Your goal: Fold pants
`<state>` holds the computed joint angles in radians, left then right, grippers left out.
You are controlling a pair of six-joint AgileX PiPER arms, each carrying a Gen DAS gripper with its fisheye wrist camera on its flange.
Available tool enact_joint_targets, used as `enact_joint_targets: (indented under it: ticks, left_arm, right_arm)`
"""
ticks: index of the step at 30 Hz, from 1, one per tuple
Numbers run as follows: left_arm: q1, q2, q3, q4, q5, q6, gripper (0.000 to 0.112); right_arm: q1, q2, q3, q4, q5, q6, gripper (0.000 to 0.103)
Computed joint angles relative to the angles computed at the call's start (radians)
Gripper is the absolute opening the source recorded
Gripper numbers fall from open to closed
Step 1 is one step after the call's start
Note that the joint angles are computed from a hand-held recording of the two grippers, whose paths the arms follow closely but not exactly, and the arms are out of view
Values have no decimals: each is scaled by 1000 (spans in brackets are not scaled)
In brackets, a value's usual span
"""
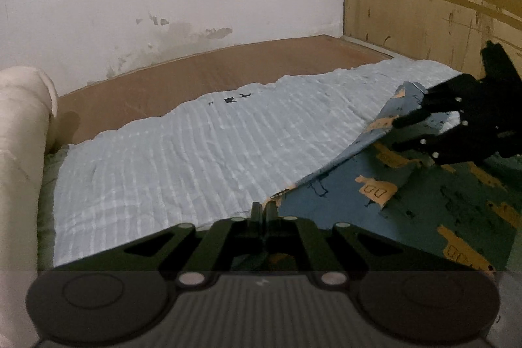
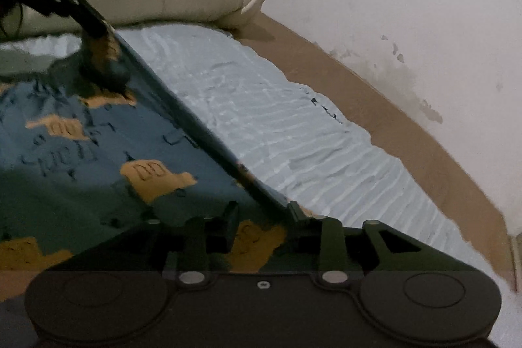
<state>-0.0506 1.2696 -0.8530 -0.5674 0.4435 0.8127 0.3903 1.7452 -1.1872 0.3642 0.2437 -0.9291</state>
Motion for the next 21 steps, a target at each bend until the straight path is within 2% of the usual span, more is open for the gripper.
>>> enact_joint_targets:
  ticks: [2, 5, 9, 11, 12, 13, 14, 17, 19, 21]
  left_arm:
    - [-3, -7, 8, 11, -1, -9, 0]
    - [0, -13, 19, -9, 1, 7, 0]
    - [-5, -24, 36, -13, -10, 8, 0]
    - [-8, -32, 43, -13, -11, 1, 0]
    - [-11, -33, 44, -11, -12, -3, 0]
    - [-15, -38, 48, -6, -14, -9, 0]
    - [-19, -43, 52, -1, -15, -17, 0]
    - [-24, -55, 61, 1, -14, -29, 0]
    - [-25, -60, 63, 3, -13, -35, 0]
    - [-30, -61, 61, 10, -14, -45, 0]
  right_arm:
    - [10, 5, 0, -62, -49, 27, 34]
    - [11, 25, -41, -70, -24, 8, 34]
    - [39, 62, -93, -326, 2, 199, 33]
    - [47, 69, -108, -385, 12, 249, 23]
    - [54, 71, -112, -457, 14, 319, 9]
    - [59, 67, -111, -491, 12, 349, 8]
    - [60, 60, -105, -489, 4, 339, 8]
    - [63, 46, -96, -445, 11, 269, 22]
    - [69, 52, -107, -474, 30, 261, 31]
    - [73, 73, -137, -490, 66, 259, 31]
